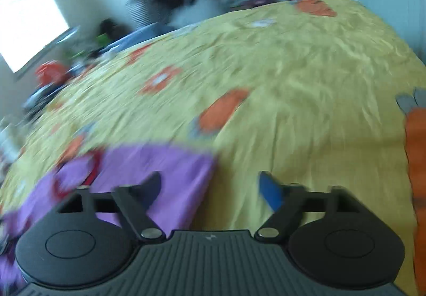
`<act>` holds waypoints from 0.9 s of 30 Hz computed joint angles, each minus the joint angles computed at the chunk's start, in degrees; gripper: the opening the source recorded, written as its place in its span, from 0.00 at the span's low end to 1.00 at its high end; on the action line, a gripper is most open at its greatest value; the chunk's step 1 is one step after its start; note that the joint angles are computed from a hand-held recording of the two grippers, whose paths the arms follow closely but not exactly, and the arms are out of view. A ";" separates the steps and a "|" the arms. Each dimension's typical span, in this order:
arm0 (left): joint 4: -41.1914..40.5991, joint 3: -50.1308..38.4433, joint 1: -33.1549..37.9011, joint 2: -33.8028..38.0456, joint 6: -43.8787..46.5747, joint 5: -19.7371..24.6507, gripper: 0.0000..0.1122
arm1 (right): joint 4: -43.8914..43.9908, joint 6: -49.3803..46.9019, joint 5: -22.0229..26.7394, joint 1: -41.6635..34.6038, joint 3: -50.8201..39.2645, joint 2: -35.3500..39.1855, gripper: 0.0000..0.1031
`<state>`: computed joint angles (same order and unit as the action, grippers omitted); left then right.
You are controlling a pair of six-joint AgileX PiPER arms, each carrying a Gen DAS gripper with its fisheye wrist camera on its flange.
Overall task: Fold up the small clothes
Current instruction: 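Move the left gripper to the other sleeve cuff and grasp it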
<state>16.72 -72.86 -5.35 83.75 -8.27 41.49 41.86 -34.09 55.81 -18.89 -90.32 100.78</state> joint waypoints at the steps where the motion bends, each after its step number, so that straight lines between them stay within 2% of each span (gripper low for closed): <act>1: -1.08 0.32 0.90 -0.29 1.31 0.37 0.92 | 1.35 -3.18 1.31 -1.63 5.72 -4.34 0.80; 4: -2.58 1.02 3.05 -1.36 3.14 2.10 0.92 | 6.04 -11.54 8.71 -6.91 18.03 -13.41 0.79; 6: -3.32 2.25 4.79 -3.00 4.07 2.81 0.92 | 5.33 -14.07 9.32 -6.65 24.97 -18.40 0.80; 7: -3.42 2.84 5.57 -3.76 4.53 3.02 0.92 | 6.16 -17.62 7.25 -5.93 29.02 -22.11 0.78; 8: -3.63 3.45 6.33 -4.54 5.16 3.23 0.92 | 5.84 -18.89 5.88 -4.47 31.65 -24.45 0.31; 9: -3.57 3.98 7.03 -5.13 5.43 3.58 0.92 | 5.37 -17.86 5.82 -3.87 32.98 -25.20 0.02; 11: -3.95 4.58 8.53 -6.27 6.25 4.67 0.92 | 1.93 -19.34 1.27 -1.10 35.33 -29.53 0.03; 12: -4.28 5.01 9.38 -7.01 6.90 5.06 0.92 | 0.35 -19.45 0.82 -0.98 35.45 -30.97 0.03; 16: -4.72 7.99 13.04 -11.29 10.39 5.08 0.92 | -3.45 -22.12 4.39 -5.18 33.43 -30.19 0.03; 18: -4.58 9.10 15.28 -12.74 12.12 5.49 0.92 | -6.82 -20.30 4.28 -3.02 30.68 -29.19 0.06; 19: -4.33 9.43 16.43 -13.27 12.47 5.74 0.92 | -9.43 -15.95 1.72 -0.49 29.28 -29.62 0.19; 20: -5.11 9.77 18.16 -13.80 13.87 5.78 0.92 | -11.63 -12.45 -2.01 2.15 28.81 -30.55 0.43; 21: -6.43 9.99 20.20 -14.23 15.77 5.73 0.92 | -11.55 -11.24 -5.70 4.37 28.76 -31.43 0.60; 22: -8.27 10.39 22.48 -14.76 17.95 5.40 0.92 | -9.17 -12.17 -9.05 6.38 29.00 -32.03 0.89; 23: -9.50 10.89 24.40 -15.16 19.24 4.75 0.92 | -4.53 -14.46 -11.32 7.73 29.47 -32.06 0.97; 25: -7.17 12.49 27.20 -16.04 16.18 2.46 0.92 | 0.06 -14.81 -11.80 13.27 26.76 -28.63 0.95; 27: -11.23 13.85 33.19 -16.55 17.73 -0.78 0.92 | 2.24 -13.41 -16.43 20.88 24.57 -23.68 0.95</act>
